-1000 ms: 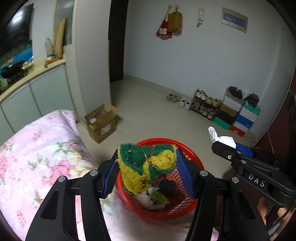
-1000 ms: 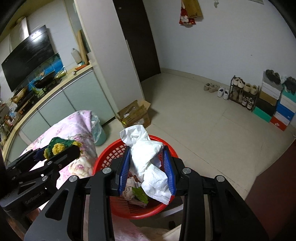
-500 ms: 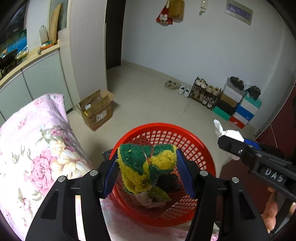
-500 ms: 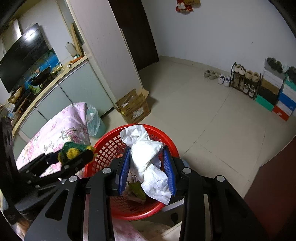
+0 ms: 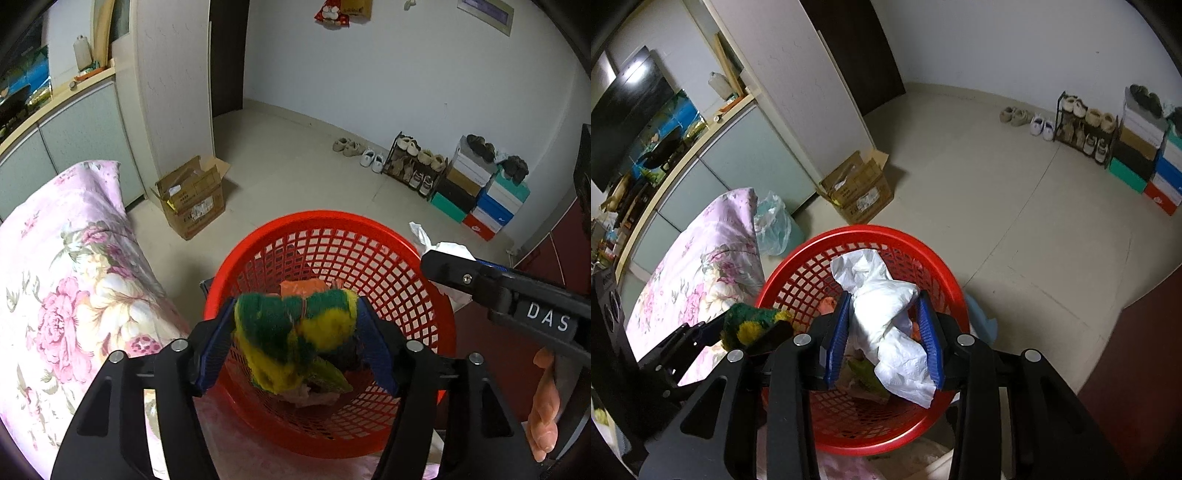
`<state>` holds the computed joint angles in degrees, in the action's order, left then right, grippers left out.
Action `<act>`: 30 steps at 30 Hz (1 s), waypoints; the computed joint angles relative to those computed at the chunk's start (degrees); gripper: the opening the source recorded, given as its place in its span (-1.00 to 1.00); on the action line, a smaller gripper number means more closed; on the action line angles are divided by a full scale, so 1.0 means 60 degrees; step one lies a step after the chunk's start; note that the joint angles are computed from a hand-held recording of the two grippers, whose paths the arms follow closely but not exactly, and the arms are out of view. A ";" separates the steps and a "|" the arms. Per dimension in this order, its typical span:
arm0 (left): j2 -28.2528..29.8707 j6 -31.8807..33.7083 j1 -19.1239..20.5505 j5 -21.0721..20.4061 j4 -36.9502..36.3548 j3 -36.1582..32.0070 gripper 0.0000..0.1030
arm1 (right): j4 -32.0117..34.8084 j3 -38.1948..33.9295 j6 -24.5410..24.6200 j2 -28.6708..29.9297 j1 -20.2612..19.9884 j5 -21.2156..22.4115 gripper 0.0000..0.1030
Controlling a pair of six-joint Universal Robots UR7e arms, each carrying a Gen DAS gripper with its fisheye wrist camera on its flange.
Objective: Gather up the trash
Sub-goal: 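Open both tools to drop the sponge and tissue into the basket, then move both empty tools back over the plastic bag and yellow mesh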
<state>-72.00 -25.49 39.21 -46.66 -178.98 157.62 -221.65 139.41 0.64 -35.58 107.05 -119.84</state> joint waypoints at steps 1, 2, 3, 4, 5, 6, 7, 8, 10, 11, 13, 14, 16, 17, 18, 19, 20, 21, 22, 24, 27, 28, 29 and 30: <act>-0.0010 0.0047 0.0065 -0.0027 0.0006 -0.0035 0.39 | 0.0105 -0.0012 0.0051 -0.0022 -0.0022 0.0058 -0.30; 0.0007 0.0071 0.0121 -0.0046 -0.0027 -0.0052 0.43 | 0.0194 -0.0007 0.0122 -0.0052 -0.0071 0.0132 -0.29; -0.0022 0.0038 0.0160 -0.0062 -0.0020 -0.0056 0.51 | 0.0214 0.0020 0.0162 -0.0074 -0.0132 0.0196 -0.20; -0.0087 0.0023 0.0210 -0.0115 -0.0029 -0.0055 0.57 | 0.0226 0.0058 0.0264 -0.0108 -0.0198 0.0283 -0.13; -0.0138 0.0020 0.0244 -0.0150 -0.0038 -0.0047 0.59 | 0.0165 0.0115 0.0369 -0.0138 -0.0269 0.0371 -0.10; -0.0211 -0.0001 0.0270 -0.0161 -0.0037 -0.0027 0.61 | 0.0145 0.0149 0.0425 -0.0165 -0.0325 0.0447 -0.05; -0.0257 -0.0058 0.0260 -0.0127 -0.0026 -0.0008 0.62 | 0.0116 0.0198 0.0479 -0.0200 -0.0385 0.0555 -0.01; -0.0325 -0.0112 0.0250 -0.0073 0.0022 0.0007 0.62 | 0.0077 0.0257 0.0529 -0.0235 -0.0450 0.0675 0.01; -0.0496 -0.0254 0.0234 0.0050 0.0163 0.0047 0.63 | 0.0079 0.0298 0.0542 -0.0268 -0.0507 0.0767 0.01; -0.0540 -0.0311 0.0216 0.0085 0.0213 0.0053 0.63 | 0.0067 0.0325 0.0552 -0.0289 -0.0521 0.0785 0.01; -0.0785 -0.0454 0.0134 0.0214 0.0396 0.0101 0.63 | -0.0035 0.0386 0.0568 -0.0303 -0.0488 0.0771 0.01; -0.0897 -0.0542 0.0055 0.0302 0.0486 0.0129 0.63 | -0.0097 0.0417 0.0562 -0.0310 -0.0460 0.0742 0.01; -0.1094 -0.0613 -0.0048 0.0421 0.0632 0.0162 0.63 | -0.0279 0.0492 0.0525 -0.0287 -0.0351 0.0611 0.01; -0.1245 -0.0675 -0.0145 0.0512 0.0760 0.0189 0.63 | -0.0346 0.0533 0.0492 -0.0289 -0.0303 0.0556 0.01; -0.1341 -0.0730 -0.0214 0.0580 0.0851 0.0209 0.63 | -0.0433 0.0584 0.0457 -0.0277 -0.0235 0.0476 0.01; -0.1483 -0.0817 -0.0305 0.0670 0.0993 0.0238 0.63 | -0.0534 0.0639 0.0427 -0.0260 -0.0168 0.0401 0.01; -0.1585 -0.0880 -0.0361 0.0721 0.1107 0.0242 0.63 | -0.0623 0.0681 0.0394 -0.0244 -0.0138 0.0361 0.01; -0.1732 -0.0965 -0.0428 0.0771 0.1260 0.0251 0.63 | -0.0788 0.0730 0.0336 -0.0189 -0.0057 0.0264 0.01; -0.1930 -0.1082 -0.0514 0.0830 0.1461 0.0275 0.63 | -0.0917 0.0759 0.0274 -0.0146 -0.0002 0.0182 0.01; -0.2352 -0.1342 -0.0695 0.0972 0.1945 0.0331 0.63 | -0.1251 0.0810 0.0091 0.0019 0.0217 -0.0141 0.01; -0.3078 -0.1858 -0.1053 0.1158 0.2865 0.0458 0.63 | -0.1503 0.0843 -0.0152 0.0186 0.0500 -0.0477 0.01; -0.3380 -0.2095 -0.1216 0.1211 0.3292 0.0507 0.63 | -0.1598 0.0860 -0.0213 0.0233 0.0570 -0.0543 0.01; -0.3652 -0.2328 -0.1378 0.1262 0.3720 0.0550 0.63 | -0.1709 0.0867 -0.0287 0.0296 0.0700 -0.0652 0.02; -0.4009 -0.2616 -0.1572 0.1322 0.4306 0.0591 0.63 | -0.1792 0.0883 -0.0339 0.0328 0.0794 -0.0717 0.01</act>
